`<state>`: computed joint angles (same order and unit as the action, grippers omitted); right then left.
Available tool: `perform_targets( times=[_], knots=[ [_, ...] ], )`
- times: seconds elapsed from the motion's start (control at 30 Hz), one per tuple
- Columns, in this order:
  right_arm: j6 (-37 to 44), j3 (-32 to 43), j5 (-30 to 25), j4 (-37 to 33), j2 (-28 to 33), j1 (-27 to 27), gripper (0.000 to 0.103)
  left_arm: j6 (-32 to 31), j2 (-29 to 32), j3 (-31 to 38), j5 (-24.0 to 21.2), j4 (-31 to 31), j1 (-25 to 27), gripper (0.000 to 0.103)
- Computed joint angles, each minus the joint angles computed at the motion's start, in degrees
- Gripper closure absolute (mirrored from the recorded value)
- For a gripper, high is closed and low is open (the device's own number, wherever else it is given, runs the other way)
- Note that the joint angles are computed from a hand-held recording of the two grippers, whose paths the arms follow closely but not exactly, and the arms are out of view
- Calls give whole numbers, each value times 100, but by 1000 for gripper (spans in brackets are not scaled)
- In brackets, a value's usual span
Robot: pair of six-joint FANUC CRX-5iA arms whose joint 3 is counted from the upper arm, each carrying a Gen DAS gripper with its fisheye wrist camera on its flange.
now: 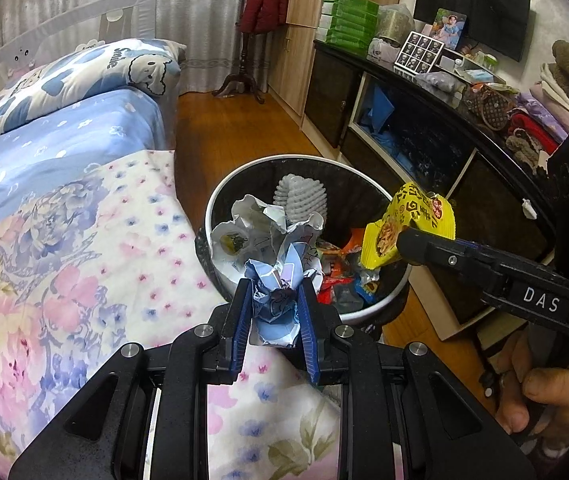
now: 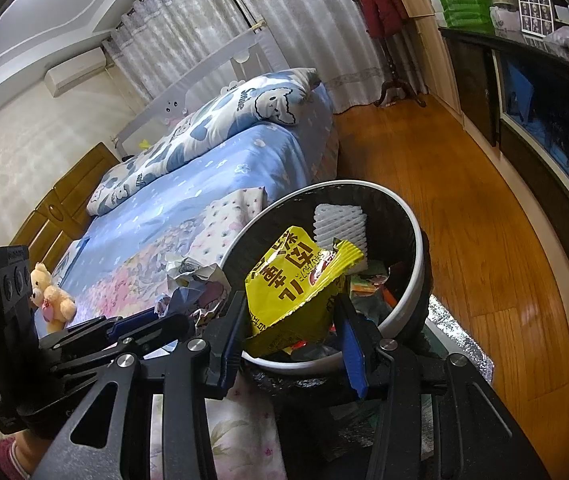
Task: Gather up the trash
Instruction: 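Lower the foil wrapper and snack bag into the bin and open both tools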
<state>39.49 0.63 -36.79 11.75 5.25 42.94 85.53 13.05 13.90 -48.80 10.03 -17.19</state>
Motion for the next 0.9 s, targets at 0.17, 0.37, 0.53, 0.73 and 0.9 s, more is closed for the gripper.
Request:
perform_targets(
  times=[0.17, 0.37, 0.53, 0.73, 0.9],
  knots=[
    [139, 78, -74, -109, 33, -33, 59, 42, 118, 178, -56, -55, -19, 82],
    [416, 286, -200, -391, 144, -152, 59, 81, 285, 385, -152, -74, -25, 82],
    [544, 477, -375, -453, 267, -213, 59, 111, 406, 525, -238, -68, -25, 82],
    [633, 607, -469, -515, 348, -259, 59, 130, 537, 691, -329, -100, -16, 82],
    [748, 712, -538, -641, 406, -302, 58, 112, 678, 873, -428, -83, 4, 82]
  ],
)
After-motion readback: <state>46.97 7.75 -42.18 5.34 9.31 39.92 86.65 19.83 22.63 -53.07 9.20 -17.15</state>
